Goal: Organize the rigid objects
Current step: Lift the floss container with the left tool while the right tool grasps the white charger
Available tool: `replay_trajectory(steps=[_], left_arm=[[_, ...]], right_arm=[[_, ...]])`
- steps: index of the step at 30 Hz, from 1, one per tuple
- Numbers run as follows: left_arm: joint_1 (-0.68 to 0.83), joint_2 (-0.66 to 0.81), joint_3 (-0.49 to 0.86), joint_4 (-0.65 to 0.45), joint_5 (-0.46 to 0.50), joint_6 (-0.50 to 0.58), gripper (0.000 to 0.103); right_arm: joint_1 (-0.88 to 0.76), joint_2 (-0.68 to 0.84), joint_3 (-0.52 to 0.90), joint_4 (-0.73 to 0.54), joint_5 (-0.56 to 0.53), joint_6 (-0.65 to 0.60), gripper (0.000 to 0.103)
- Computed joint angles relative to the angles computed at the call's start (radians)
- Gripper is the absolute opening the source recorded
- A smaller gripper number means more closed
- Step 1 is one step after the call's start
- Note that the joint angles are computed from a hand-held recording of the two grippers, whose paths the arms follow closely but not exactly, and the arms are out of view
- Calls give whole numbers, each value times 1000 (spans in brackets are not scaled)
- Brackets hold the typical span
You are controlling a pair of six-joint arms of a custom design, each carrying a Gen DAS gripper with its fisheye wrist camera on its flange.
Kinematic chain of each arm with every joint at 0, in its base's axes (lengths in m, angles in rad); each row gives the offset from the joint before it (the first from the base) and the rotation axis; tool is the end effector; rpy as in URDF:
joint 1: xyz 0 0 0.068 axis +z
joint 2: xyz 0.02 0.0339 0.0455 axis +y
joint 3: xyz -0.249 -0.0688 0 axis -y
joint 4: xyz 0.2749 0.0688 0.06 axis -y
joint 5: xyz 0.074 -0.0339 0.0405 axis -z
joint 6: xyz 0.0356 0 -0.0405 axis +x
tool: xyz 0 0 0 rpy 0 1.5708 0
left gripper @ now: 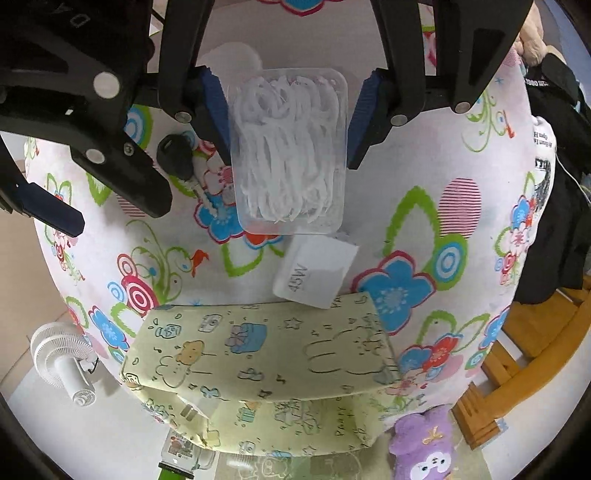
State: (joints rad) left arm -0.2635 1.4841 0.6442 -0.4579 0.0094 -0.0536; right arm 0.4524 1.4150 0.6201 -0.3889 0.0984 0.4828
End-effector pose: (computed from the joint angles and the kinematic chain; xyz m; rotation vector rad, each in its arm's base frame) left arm 0.2472 -0.0670 0.0914 0.3028 2.8565 -0.0756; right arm 0.2336 0.1096 0.1039 0.0683 2.7492 0.1220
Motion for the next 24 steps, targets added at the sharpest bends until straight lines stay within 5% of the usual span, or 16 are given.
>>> replay_trajectory(steps=[11,24], left_arm=[[146,-78,-60,4,-8,128,60],[248,100,24,94,-19,205,60]], right_arm=[[116,99,72,33,12,74,88],[133,333,246,72,-9,52,88]])
